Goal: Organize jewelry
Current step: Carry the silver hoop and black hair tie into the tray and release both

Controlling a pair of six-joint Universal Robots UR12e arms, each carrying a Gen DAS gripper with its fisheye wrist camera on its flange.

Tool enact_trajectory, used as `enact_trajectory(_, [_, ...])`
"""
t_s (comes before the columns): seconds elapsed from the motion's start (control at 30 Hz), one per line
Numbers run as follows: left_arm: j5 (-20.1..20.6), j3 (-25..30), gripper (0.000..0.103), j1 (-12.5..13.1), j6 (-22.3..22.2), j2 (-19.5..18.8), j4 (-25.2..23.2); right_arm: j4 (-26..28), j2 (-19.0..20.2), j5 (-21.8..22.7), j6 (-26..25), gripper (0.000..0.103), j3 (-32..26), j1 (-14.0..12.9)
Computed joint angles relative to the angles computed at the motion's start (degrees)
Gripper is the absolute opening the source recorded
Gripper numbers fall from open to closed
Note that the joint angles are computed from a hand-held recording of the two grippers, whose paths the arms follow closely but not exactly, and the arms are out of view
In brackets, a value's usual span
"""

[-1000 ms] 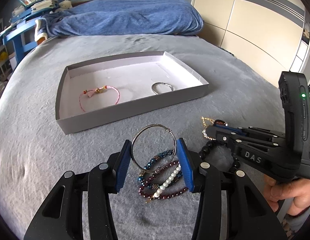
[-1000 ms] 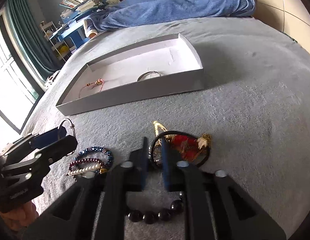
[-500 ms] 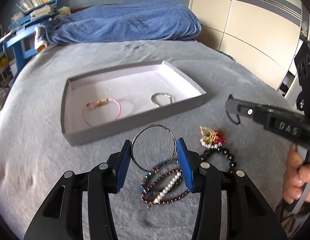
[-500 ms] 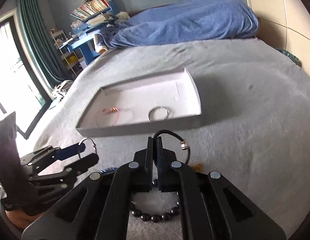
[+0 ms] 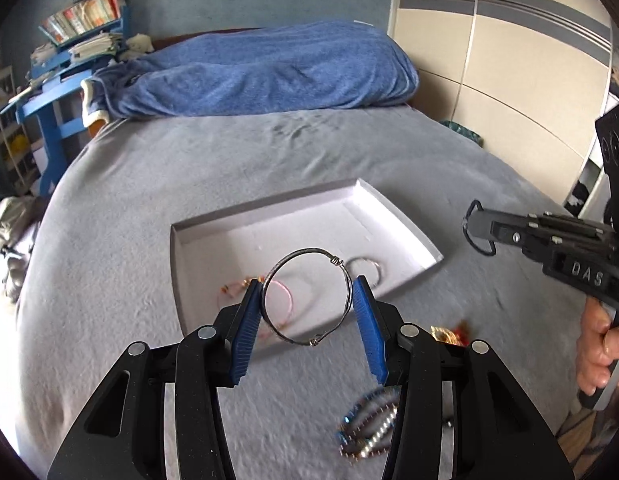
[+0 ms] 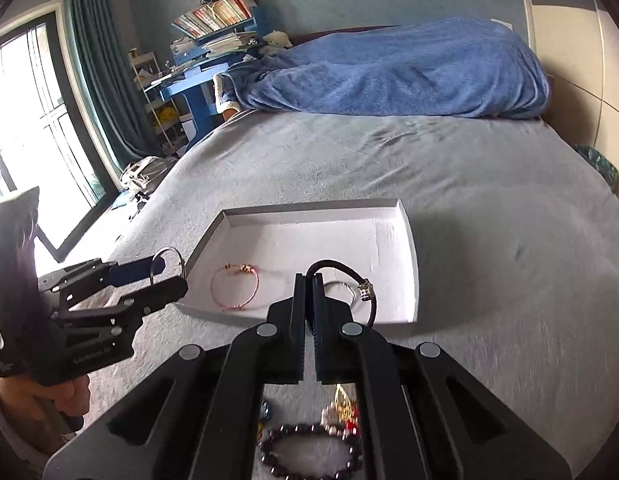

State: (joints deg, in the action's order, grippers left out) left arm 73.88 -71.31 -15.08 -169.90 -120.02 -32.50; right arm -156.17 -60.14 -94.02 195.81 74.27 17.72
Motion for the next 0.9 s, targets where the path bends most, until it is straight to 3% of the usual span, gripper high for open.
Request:
enact_trajectory(0.23, [0.15, 4.83, 0.048, -0.43, 1.01, -3.76, -2.83, 2.80, 3.16, 0.62, -0.74, 0.003, -4.11, -0.53])
enact_trajectory(0.63, [4.60, 14.21, 0.048, -1.41, 1.59, -10.94, -7.71, 7.37, 8.24, 4.25, 0.75, 0.003, -10.51, -1.43])
enact_trajectory(0.9, [4.84, 16.29, 0.048, -1.55, 0.89, -12.88, -10.97, 13.15, 10.67, 4.73, -0.26, 0.003, -13.33, -1.35])
